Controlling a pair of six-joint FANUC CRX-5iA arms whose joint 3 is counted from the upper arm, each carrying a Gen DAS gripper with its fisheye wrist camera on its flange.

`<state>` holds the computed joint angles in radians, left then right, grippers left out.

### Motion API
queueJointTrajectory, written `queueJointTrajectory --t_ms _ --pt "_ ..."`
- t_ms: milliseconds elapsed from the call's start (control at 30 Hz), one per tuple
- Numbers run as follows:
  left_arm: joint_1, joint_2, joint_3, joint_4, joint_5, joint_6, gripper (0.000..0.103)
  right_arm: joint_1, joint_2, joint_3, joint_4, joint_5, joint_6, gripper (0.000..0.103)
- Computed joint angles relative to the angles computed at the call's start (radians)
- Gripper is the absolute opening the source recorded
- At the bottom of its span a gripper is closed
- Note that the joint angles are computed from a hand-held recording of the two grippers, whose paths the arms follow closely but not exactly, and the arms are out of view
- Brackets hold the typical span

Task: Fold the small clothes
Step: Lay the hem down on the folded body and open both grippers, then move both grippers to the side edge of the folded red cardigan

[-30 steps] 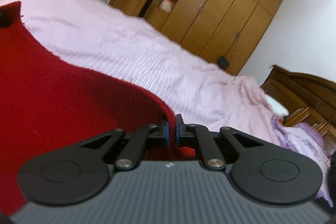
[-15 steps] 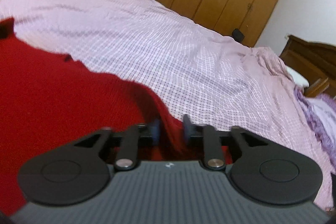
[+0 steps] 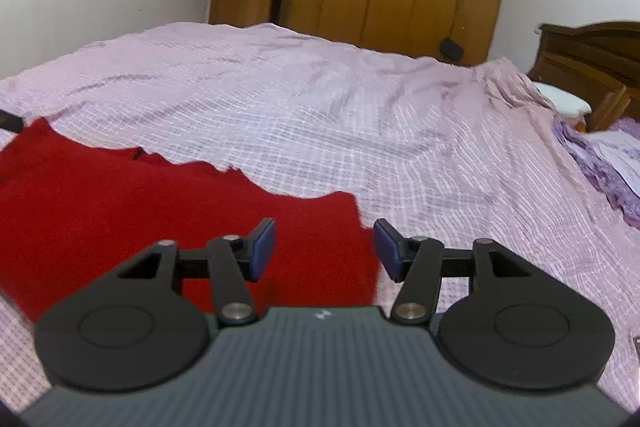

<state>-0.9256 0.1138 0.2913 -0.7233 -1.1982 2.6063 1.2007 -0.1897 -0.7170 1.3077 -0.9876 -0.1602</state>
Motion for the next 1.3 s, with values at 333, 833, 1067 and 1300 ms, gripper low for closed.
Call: queueJointTrajectory --t_ms 333,833,1067,1300 --pt "0.047 0.014 -0.006 0.042 -0.047 0.007 0.053 -0.181 0.035 0.016 -0.022 0.207 -0.01 0.056" --pt "0.083 0.034 -0.013 0.017 0.056 0.023 0.01 -0.275 0.019 -0.031 0.233 0.289 -0.298 0.011" --pt "0.11 0.119 0.056 0.018 0.018 -0.024 0.01 -0.235 0.082 0.011 0.07 0.217 -0.179 0.012" --pt "0.09 0.174 0.093 -0.017 -0.045 -0.08 0.011 -0.202 0.137 0.042 -0.012 0.16 -0.138 0.015"
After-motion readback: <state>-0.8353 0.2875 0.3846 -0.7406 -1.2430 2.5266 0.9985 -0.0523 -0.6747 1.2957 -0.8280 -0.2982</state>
